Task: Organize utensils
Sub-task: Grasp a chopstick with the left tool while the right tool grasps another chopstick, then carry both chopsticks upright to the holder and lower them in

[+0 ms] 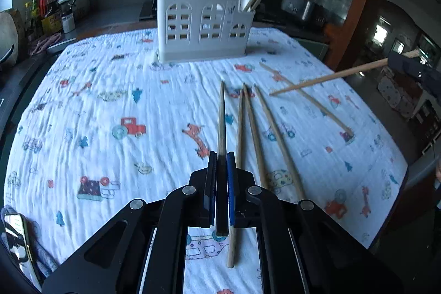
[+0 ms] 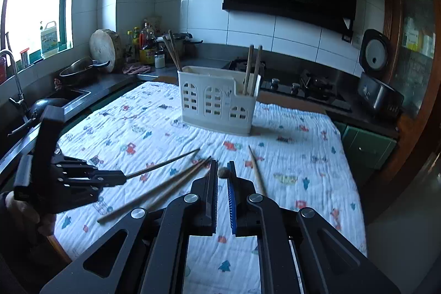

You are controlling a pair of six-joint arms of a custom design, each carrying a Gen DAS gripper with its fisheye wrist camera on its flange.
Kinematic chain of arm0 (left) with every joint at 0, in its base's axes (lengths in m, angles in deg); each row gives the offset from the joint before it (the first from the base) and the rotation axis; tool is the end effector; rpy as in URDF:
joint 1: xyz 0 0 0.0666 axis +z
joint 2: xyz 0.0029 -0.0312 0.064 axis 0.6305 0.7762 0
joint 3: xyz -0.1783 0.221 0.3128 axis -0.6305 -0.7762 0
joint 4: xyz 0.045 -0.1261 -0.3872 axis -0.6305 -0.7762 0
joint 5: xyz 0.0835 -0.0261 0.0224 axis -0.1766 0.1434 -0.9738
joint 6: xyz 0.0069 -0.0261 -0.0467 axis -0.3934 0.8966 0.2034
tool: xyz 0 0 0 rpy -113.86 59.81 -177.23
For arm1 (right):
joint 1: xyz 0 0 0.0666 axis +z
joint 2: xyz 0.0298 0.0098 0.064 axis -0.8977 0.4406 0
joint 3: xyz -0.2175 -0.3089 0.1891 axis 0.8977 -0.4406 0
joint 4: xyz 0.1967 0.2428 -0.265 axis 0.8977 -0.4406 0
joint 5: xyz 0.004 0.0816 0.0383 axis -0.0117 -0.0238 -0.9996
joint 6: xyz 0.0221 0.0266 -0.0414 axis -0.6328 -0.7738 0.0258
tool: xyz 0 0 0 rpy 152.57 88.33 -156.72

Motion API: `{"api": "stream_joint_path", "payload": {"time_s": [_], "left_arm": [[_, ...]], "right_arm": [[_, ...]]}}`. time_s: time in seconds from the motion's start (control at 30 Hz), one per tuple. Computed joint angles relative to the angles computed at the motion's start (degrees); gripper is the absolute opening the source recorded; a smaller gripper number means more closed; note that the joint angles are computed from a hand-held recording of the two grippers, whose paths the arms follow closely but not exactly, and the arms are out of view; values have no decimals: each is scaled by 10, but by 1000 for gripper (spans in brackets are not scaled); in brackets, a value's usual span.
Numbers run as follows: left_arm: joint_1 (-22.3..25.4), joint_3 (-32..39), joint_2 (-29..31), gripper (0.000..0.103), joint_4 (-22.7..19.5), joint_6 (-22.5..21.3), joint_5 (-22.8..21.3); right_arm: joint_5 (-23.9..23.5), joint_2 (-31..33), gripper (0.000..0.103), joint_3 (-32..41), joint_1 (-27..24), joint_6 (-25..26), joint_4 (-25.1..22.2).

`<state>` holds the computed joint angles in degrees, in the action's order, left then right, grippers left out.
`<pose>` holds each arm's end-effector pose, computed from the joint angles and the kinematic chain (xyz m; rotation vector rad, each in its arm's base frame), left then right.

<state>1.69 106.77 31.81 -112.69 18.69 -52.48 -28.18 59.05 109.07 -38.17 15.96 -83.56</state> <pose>0.3438 -0.2437 0.4704 -0.2588 2.3317 -0.1065 0.4284 0.2157 0.5486 -0.8957 1.9937 0.3938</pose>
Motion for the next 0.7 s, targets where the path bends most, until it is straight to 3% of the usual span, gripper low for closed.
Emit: {"api": "stream_joint_path", "payload": {"time_s": [0.13,0.3,0.7], "left_arm": [[1,28,-16,6,6,-39,-25],[20,70,-6,6,-2,-80,-24],[81,166,35,6,-12,-152,36]], "right_arm": [[4,26,7,49,5,18,-30],[-8,72,7,128,7,25,-91],[-21,198,7,385,24,25,-199]]}}
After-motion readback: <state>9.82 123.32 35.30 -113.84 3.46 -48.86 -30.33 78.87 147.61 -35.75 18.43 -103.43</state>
